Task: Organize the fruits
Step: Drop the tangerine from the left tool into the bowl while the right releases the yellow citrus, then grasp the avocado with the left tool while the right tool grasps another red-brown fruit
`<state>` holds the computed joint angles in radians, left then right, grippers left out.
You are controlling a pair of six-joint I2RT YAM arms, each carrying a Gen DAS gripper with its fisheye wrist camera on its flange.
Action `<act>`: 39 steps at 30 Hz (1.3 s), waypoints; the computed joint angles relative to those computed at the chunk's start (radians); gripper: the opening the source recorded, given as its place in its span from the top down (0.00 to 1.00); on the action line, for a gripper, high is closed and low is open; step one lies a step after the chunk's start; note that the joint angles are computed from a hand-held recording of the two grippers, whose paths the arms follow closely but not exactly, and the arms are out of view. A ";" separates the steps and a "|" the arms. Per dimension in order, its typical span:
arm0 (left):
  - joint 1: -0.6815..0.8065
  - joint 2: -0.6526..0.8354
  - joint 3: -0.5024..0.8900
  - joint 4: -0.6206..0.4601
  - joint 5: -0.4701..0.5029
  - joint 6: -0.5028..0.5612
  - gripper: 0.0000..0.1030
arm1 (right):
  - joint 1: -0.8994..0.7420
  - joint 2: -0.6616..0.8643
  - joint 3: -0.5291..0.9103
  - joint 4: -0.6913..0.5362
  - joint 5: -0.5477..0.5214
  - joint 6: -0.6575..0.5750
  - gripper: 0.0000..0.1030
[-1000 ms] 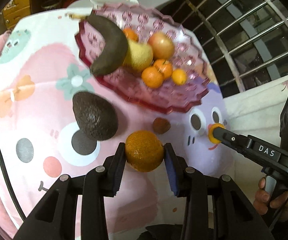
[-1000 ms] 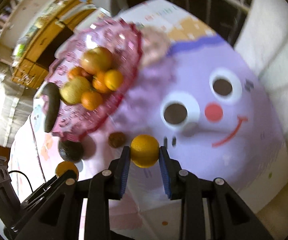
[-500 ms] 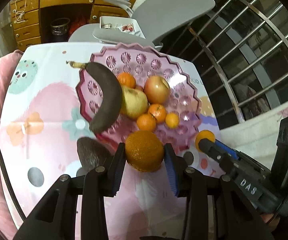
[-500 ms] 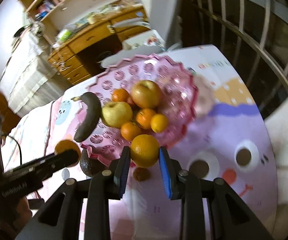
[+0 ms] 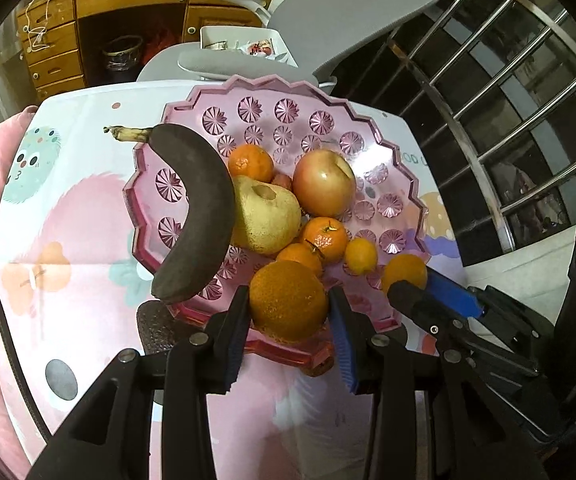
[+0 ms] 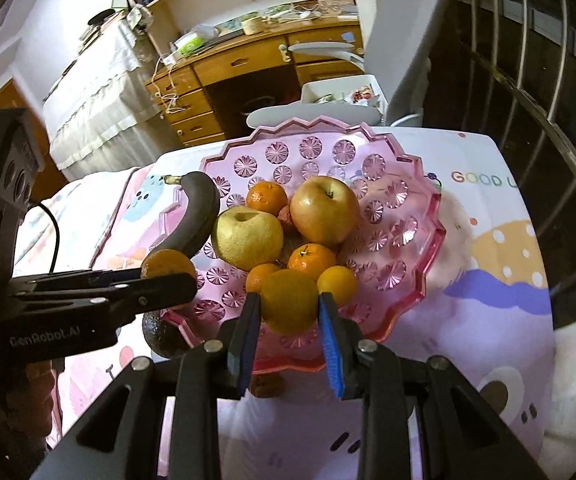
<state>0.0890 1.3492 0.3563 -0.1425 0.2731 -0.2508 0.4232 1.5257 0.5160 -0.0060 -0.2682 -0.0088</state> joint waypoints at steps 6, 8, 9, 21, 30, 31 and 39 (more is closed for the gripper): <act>0.008 -0.044 -0.001 -0.027 -0.005 0.014 0.39 | -0.016 0.035 0.008 0.012 -0.036 -0.039 0.61; 0.025 -0.052 -0.001 -0.042 0.005 0.015 0.38 | -0.016 0.011 -0.012 0.028 -0.032 -0.051 0.56; 0.036 -0.057 -0.005 -0.046 0.015 0.017 0.38 | -0.016 -0.002 -0.020 0.031 -0.031 -0.064 0.55; 0.192 -0.180 -0.068 -0.163 0.066 0.141 0.23 | -0.043 -0.114 -0.129 0.047 0.008 -0.089 0.46; 0.382 -0.091 -0.094 -0.153 0.047 0.339 0.17 | 0.028 -0.146 -0.245 0.172 0.041 -0.048 0.31; 0.394 -0.057 -0.095 -0.132 0.043 0.356 0.17 | 0.044 -0.140 -0.259 0.196 0.052 -0.046 0.31; 0.414 0.179 -0.099 0.025 0.086 0.394 0.16 | 0.213 0.003 -0.314 0.362 0.189 0.004 0.31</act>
